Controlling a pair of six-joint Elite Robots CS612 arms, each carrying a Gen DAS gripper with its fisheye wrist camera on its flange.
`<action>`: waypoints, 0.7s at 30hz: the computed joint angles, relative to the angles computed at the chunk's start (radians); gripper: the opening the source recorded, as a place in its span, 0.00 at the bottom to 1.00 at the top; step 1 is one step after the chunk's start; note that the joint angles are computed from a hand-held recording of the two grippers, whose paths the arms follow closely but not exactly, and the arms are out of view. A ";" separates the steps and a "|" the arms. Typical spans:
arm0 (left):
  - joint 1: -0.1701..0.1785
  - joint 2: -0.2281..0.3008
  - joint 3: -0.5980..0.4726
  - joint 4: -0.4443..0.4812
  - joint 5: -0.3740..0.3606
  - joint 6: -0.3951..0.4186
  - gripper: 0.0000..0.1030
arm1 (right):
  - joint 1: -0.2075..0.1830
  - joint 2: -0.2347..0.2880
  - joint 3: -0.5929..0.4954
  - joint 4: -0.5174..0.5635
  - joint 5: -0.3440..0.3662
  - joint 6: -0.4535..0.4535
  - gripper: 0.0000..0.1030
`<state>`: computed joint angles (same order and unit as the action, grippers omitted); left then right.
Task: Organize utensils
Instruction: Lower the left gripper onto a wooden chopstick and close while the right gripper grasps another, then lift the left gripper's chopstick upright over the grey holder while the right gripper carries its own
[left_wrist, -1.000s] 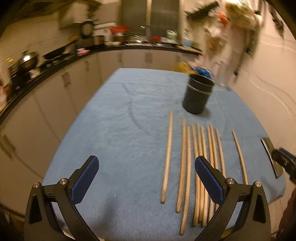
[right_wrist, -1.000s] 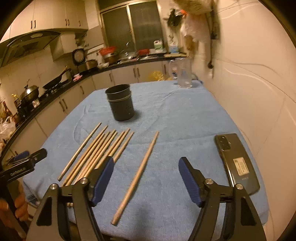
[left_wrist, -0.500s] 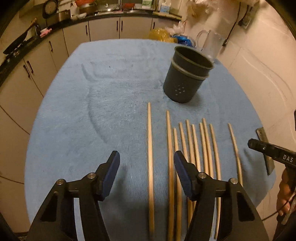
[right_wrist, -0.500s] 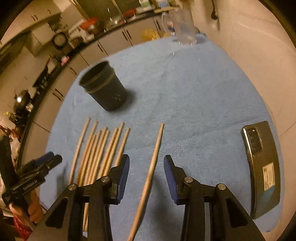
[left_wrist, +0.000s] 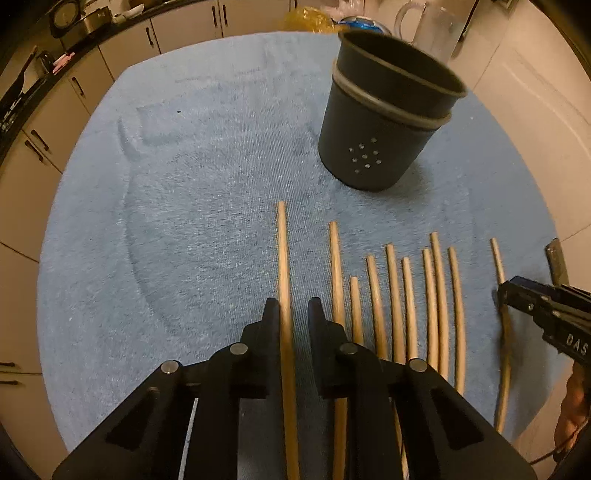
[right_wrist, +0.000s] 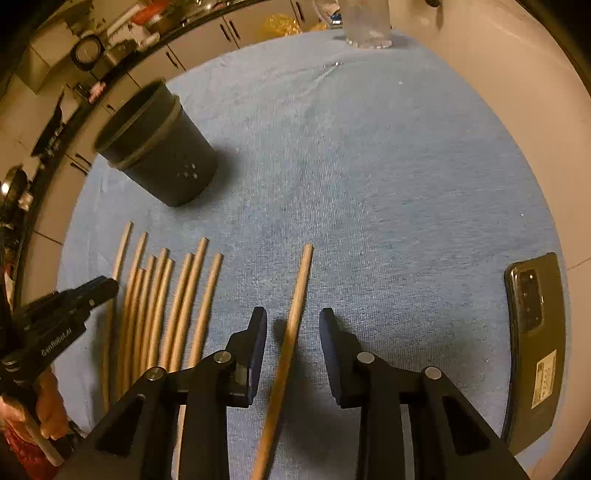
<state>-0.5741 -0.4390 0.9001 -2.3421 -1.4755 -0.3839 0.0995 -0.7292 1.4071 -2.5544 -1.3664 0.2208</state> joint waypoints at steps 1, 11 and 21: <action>-0.003 0.003 -0.003 -0.003 0.012 0.007 0.10 | 0.000 0.003 -0.005 0.012 0.008 -0.006 0.28; -0.002 -0.027 0.070 -0.123 -0.003 -0.007 0.06 | 0.003 0.007 0.009 -0.059 0.026 -0.011 0.07; -0.014 -0.158 0.276 -0.454 0.047 -0.020 0.06 | -0.018 -0.066 0.144 -0.373 0.122 0.025 0.07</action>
<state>-0.5885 -0.5971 1.1766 -2.7960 -1.4281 -0.4036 0.0811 -0.7956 1.5511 -2.9276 -1.2442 0.2455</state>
